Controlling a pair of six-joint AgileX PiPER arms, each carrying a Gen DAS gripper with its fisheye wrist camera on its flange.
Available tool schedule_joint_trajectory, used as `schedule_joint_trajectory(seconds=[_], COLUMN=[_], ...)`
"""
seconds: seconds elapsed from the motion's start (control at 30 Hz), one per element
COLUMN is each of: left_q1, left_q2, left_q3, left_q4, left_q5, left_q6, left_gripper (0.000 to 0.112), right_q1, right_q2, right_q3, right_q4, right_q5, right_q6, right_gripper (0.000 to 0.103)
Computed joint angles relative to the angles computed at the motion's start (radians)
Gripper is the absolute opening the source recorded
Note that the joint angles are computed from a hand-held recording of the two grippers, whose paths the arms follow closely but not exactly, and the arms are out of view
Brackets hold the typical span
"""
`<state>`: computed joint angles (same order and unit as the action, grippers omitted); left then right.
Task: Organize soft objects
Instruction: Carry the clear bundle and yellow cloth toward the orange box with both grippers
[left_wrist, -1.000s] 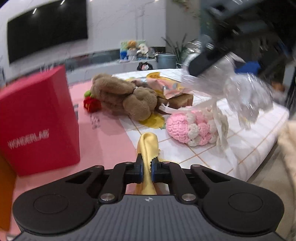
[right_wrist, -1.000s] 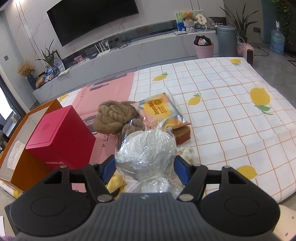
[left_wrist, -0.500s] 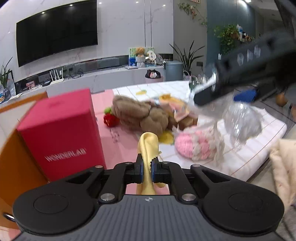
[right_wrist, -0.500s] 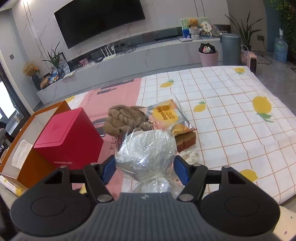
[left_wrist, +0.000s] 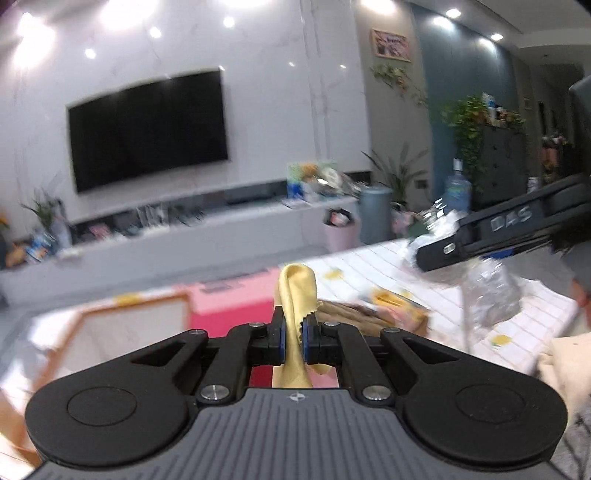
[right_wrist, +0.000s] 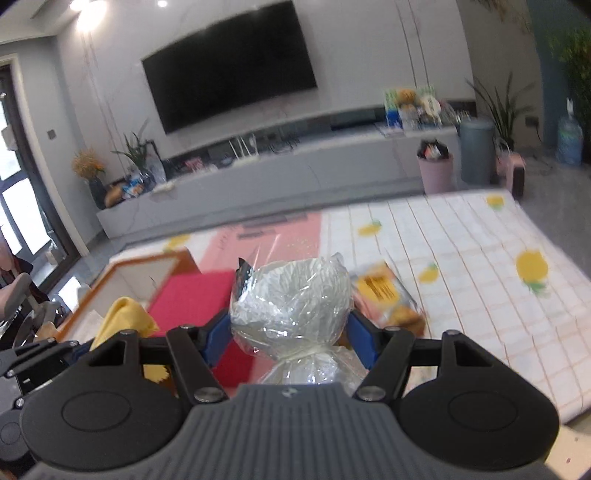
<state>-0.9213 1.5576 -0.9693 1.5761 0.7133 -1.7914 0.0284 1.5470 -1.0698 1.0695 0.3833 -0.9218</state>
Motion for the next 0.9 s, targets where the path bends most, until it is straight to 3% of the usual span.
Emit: schedule_joint_trajectory(seconds=[0.07, 0.13, 0.33, 0.57, 0.7, 0.83, 0.9], left_q1=[-0.002, 0.025, 0.113, 0.266, 0.423, 0.516, 0.557], left_q2=[-0.042, -0.105, -0.234, -0.321, -0.332, -0.341, -0.338], left_q3=[-0.006, 0.012, 0.063, 0.165, 0.178, 0.27, 0.288], left_q4=[-0.073, -0.109, -0.149, -0.145, -0.171, 0.077, 0.107], left_q5=[0.052, 0.052, 0.1, 0.04, -0.098, -0.156, -0.197], left_q6=[0.072, 0.107, 0.145, 0.092, 0.099, -0.123, -0.151], left_gripper=[0.009, 0.009, 0.009, 0.009, 0.009, 0.009, 0.009], right_q1=[0.027, 0.066, 0.236, 0.455, 0.523, 0.568, 0.585], right_q2=[-0.045, -0.085, -0.128, -0.034, 0.071, 0.205, 0.283], right_q3=[-0.002, -0.015, -0.128, -0.373, -0.516, -0.672, -0.765], right_q4=[-0.001, -0.031, -0.293, -0.683, -0.647, -0.597, -0.599], right_q5=[-0.005, -0.026, -0.081, -0.043, 0.01, 0.064, 0.1], right_q6=[0.011, 0.063, 0.341, 0.695, 0.695, 0.69, 0.725], right_gripper=[0.066, 0.067, 0.067, 0.067, 0.067, 0.067, 0.067])
